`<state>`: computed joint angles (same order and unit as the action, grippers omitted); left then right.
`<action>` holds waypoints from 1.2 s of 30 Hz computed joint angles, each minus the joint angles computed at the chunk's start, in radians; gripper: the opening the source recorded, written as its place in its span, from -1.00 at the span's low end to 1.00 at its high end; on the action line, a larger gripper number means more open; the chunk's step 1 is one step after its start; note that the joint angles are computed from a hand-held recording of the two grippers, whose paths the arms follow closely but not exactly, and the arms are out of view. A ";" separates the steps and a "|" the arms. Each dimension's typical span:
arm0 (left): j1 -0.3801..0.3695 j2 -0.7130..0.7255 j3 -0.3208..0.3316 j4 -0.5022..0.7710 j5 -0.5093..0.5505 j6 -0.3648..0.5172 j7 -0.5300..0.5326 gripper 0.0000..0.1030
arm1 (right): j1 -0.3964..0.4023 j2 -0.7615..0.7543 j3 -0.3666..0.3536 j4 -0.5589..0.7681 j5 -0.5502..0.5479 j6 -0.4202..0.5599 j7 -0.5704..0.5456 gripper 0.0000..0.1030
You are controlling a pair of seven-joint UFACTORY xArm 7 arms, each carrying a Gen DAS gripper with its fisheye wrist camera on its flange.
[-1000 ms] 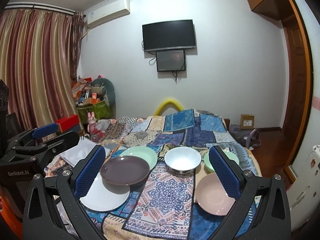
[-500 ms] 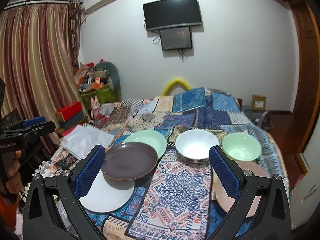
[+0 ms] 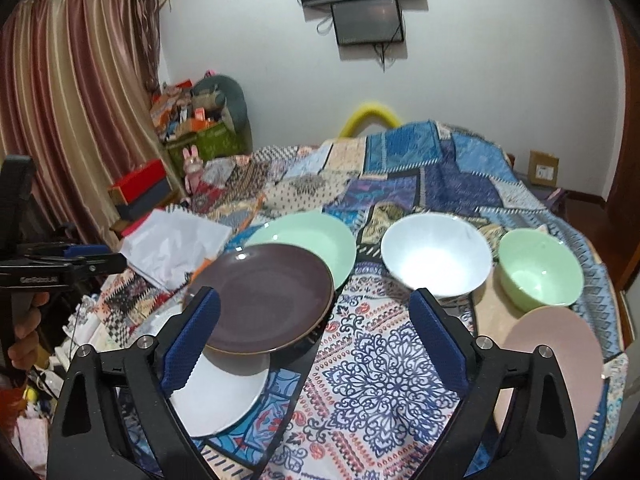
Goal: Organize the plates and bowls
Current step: 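Grasp the dark brown plate rim with the left tool and lift it, then carry the dark brown plate with the left tool toward the pink bowl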
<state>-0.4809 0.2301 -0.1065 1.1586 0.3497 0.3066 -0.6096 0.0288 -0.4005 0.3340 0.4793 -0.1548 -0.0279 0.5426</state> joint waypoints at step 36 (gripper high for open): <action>0.113 0.423 -0.076 0.400 -0.405 0.146 0.467 -0.56 | 0.219 0.449 -0.172 0.308 0.697 0.200 -0.682 -0.48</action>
<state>-0.3680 0.6534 -0.1825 1.5587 -0.0549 0.4525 -0.1426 0.2480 0.0485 0.1624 0.7873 0.5417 0.1722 -0.1390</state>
